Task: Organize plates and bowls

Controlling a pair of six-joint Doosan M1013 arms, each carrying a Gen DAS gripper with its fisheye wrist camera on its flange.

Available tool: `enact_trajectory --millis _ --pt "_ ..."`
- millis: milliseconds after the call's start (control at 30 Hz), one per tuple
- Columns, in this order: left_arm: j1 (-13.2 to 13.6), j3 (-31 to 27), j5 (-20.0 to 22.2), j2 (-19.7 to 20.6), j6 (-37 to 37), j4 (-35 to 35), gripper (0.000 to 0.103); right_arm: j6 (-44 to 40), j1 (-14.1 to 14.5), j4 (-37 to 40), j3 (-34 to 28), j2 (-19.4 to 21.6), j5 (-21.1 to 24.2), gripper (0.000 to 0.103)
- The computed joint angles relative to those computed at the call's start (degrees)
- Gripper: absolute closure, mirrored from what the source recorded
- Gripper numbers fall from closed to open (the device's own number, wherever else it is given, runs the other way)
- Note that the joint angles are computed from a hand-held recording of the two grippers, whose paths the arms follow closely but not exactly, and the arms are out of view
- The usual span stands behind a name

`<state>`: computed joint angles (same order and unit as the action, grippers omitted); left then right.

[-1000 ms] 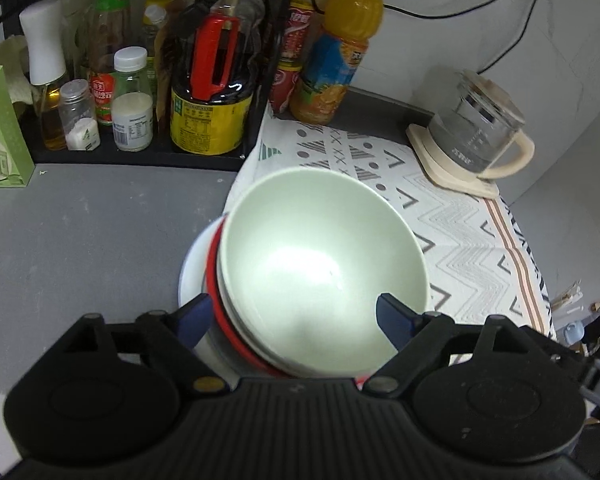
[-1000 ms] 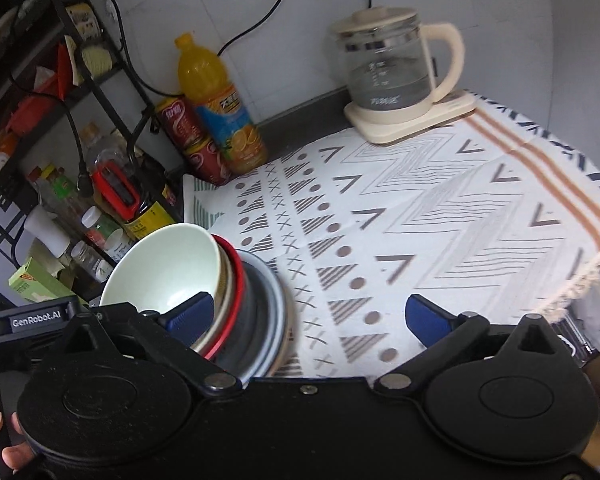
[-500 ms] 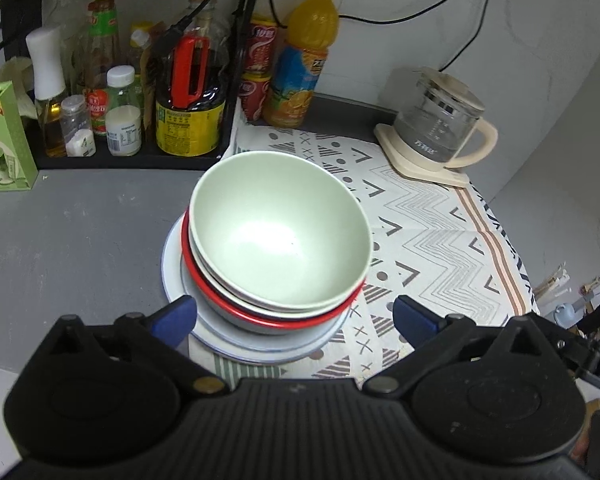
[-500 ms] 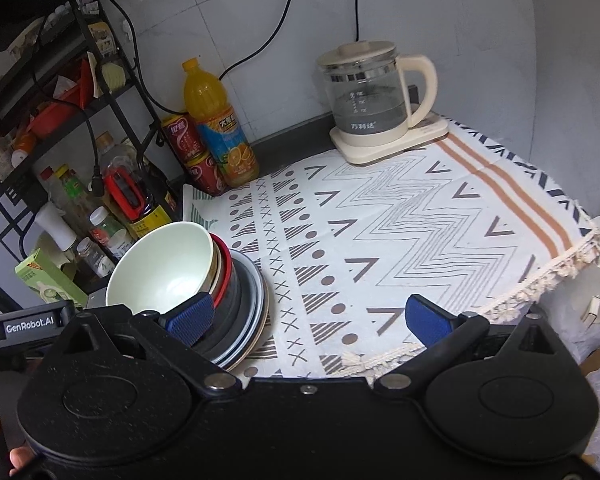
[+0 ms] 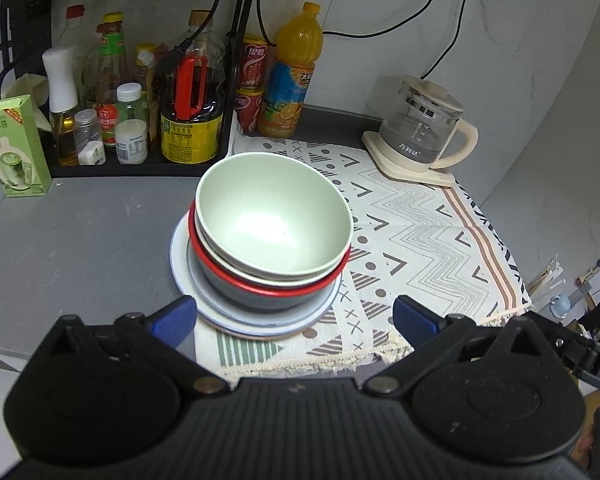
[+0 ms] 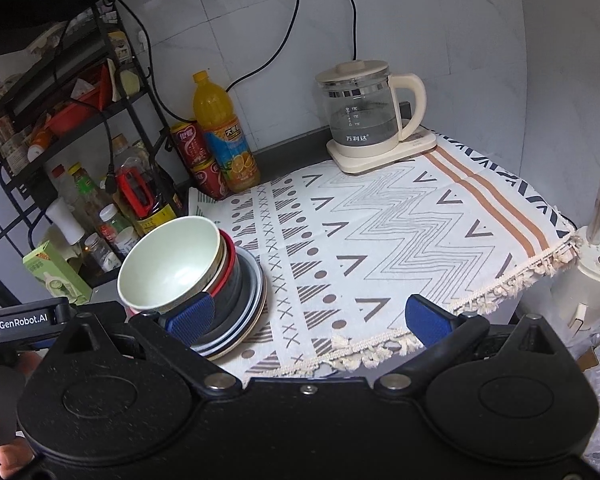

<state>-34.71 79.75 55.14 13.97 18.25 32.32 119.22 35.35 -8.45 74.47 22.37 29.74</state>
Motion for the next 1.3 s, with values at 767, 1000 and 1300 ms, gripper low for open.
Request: enact_trajectory --millis 767,1000,1300 --pt "-5.38 3.99 1.16 -2.75 -5.07 6.76 0.0 13.1 1.22 -15.64 9.1 -5.9 -5.61 0.0" --pt "-6.08 4.24 2.44 -3.28 -5.4 7.76 0.0 12.33 1.37 -14.82 9.33 -6.2 -5.48 0.0" --pt "-6.65 4.27 3.94 -3.49 -5.31 7.82 0.0 8.31 1.3 -9.37 10.13 -6.63 -5.19 0.0"
